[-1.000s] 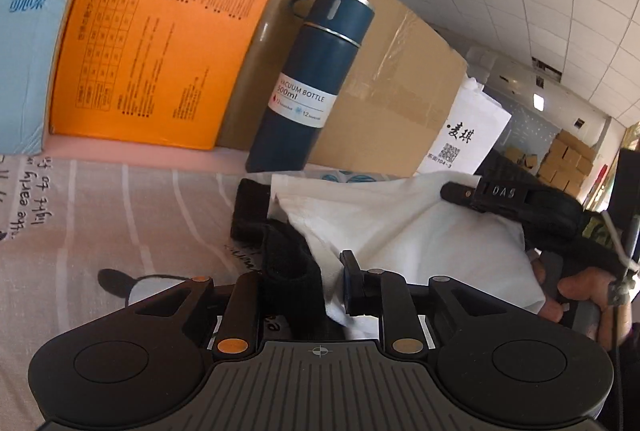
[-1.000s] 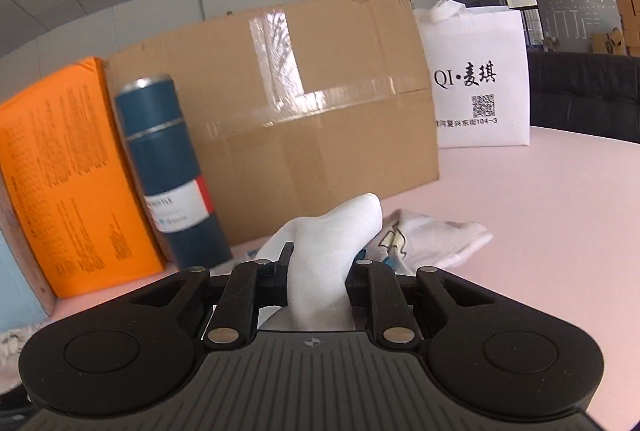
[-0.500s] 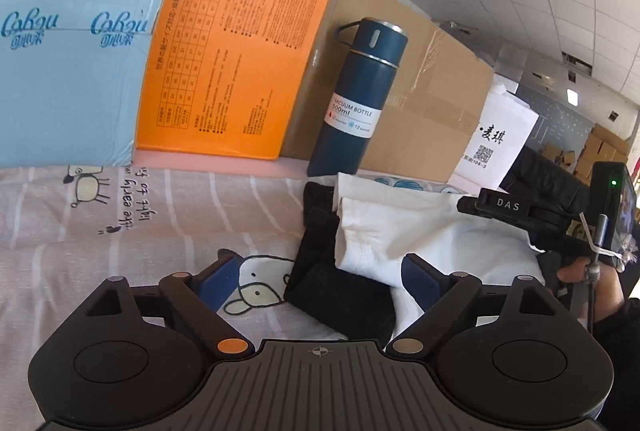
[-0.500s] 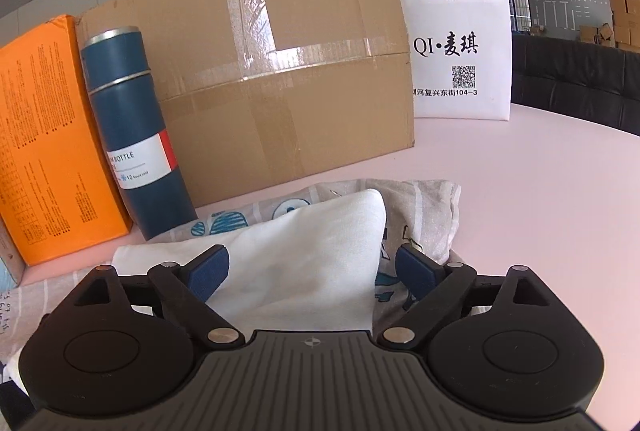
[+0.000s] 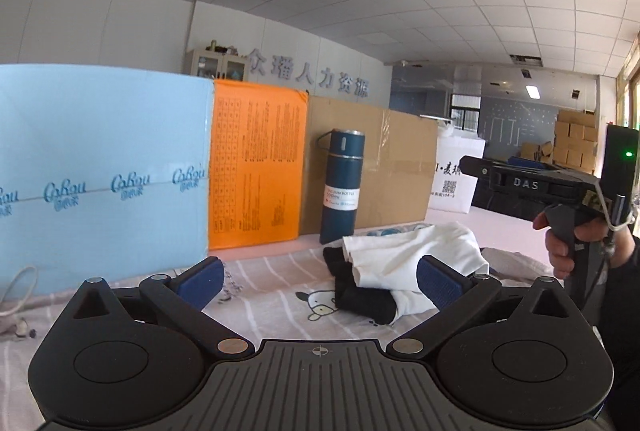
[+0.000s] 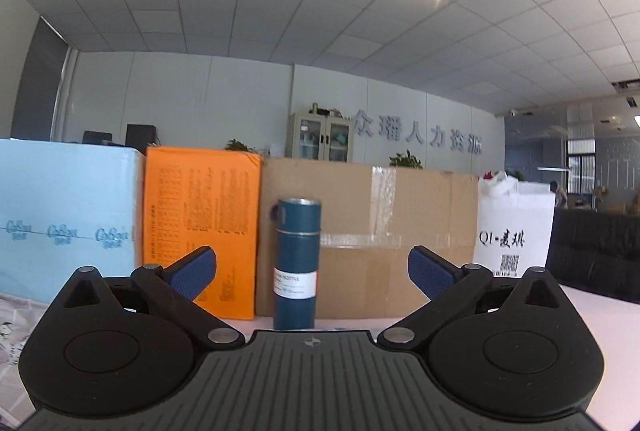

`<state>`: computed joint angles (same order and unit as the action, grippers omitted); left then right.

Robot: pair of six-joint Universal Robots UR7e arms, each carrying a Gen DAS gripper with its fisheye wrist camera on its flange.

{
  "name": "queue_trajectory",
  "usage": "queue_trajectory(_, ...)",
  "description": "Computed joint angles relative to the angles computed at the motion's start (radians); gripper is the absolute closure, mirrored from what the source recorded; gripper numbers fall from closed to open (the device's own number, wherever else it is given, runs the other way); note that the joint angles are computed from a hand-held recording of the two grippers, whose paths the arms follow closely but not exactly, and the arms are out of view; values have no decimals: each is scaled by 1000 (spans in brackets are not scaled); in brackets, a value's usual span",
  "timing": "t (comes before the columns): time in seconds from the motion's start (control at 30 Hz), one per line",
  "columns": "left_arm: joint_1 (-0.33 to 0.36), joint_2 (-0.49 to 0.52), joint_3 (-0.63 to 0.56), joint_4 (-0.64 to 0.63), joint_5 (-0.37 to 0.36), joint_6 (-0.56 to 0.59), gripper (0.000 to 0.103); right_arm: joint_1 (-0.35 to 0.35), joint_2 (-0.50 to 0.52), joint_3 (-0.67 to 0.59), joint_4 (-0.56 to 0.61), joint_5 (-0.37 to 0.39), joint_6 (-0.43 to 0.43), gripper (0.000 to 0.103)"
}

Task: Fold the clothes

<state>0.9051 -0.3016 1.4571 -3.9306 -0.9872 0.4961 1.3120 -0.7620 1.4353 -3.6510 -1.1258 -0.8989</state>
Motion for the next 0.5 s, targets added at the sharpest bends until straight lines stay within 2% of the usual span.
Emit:
queue_trajectory(0.1, 2, -48, 60, -23, -47, -23, 0, 19, -52, 145, -157, -12, 52, 0)
queue_trajectory(0.23, -13, -83, 109, -95, -55, 34, 0, 69, -115, 311, -351, -131, 158, 0)
queue_trajectory(0.3, -31, -90, 119, -136, -22, 66, 0, 98, -141, 386, -439, -206, 177, 0)
queue_trajectory(0.37, -40, -107, 140, -149, -25, 78, 0, 125, -154, 455, -543, -267, 178, 0)
queue_trajectory(0.5, -46, -147, 194, -137, -93, 53, 0, 160, -156, 572, -736, -364, 176, 0)
